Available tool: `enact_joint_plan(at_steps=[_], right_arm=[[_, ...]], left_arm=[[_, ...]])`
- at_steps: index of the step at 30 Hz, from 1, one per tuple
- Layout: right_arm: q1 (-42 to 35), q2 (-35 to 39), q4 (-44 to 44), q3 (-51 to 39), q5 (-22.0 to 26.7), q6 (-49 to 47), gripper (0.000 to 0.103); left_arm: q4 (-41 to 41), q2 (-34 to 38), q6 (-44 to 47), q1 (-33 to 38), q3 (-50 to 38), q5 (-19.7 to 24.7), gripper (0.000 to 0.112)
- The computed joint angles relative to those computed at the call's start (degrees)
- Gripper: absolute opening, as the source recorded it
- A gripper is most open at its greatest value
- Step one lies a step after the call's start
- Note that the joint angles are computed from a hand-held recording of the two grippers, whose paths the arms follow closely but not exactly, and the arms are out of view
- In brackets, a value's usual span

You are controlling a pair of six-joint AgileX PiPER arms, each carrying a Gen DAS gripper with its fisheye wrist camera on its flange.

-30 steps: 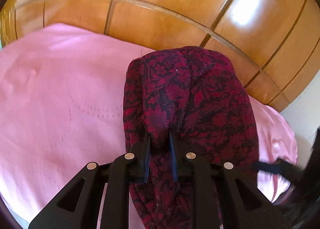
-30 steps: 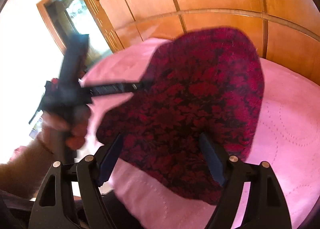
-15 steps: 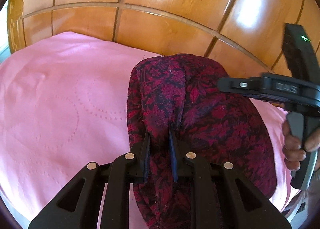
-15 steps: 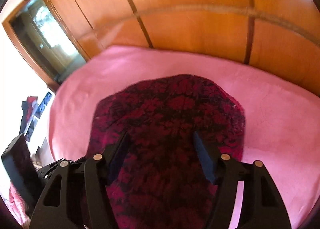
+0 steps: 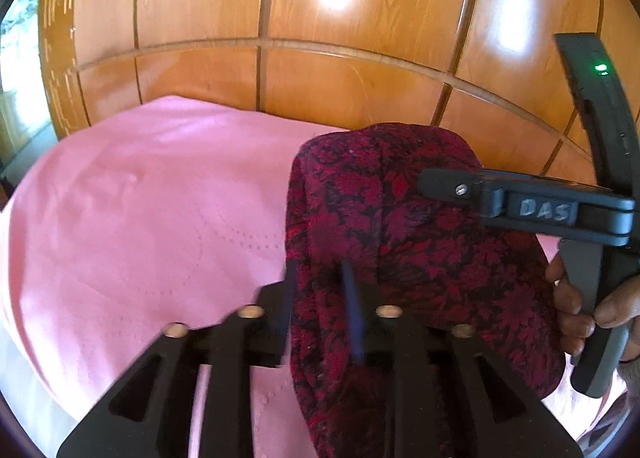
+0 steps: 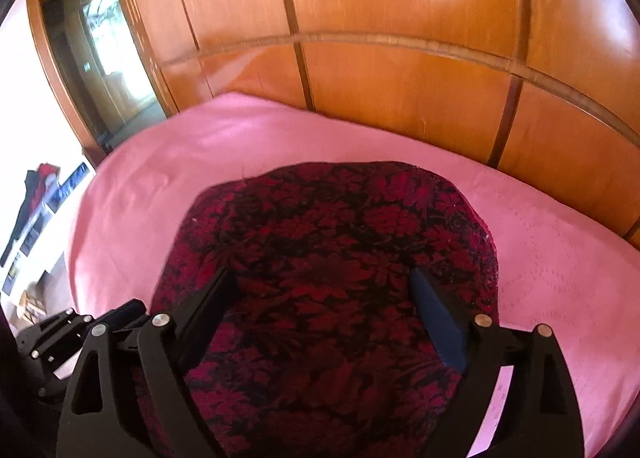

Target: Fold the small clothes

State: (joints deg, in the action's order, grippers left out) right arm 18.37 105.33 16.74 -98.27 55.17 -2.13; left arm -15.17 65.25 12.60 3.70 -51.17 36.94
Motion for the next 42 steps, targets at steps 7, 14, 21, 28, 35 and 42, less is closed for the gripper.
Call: enact_joint_plan(at_steps=[7,14,21,28,35,42], right_arm=[[-4.57,-6.50,7.88,6.27,-1.49,-1.43,0.093],[-10.97,-12.17,15.76,13.17,-1.02,-4.52,0.097],[-18.82,-13.12,27.07,21.20,2.99,-12.03,0.101],[-26.14,-7.46,41.03,26.59,8.69,-21.74,0.101],[-26.05,-0.78,49.31,25.60,13.64,-29.67,0.101],[-22.13,1.57,48.96,21.49,11.04,-27.24,0.091]], left_arm=[[-0.49,-1.34,0.83,0.88,0.50,1.03,0.033],[-2.05,-0.77,2.37,2.14,0.31,1.38,0.045],[-13.96,2.99,14.01,9.05,-0.52,5.14,0.058],[-30.70,11.52,31.75,20.80,-2.45,15.82,0.066],[-38.00,18.83,39.96,25.99,-3.69,22.82,0.065],[-46.46,23.61,46.52,30.56,-1.73,31.87,0.045]])
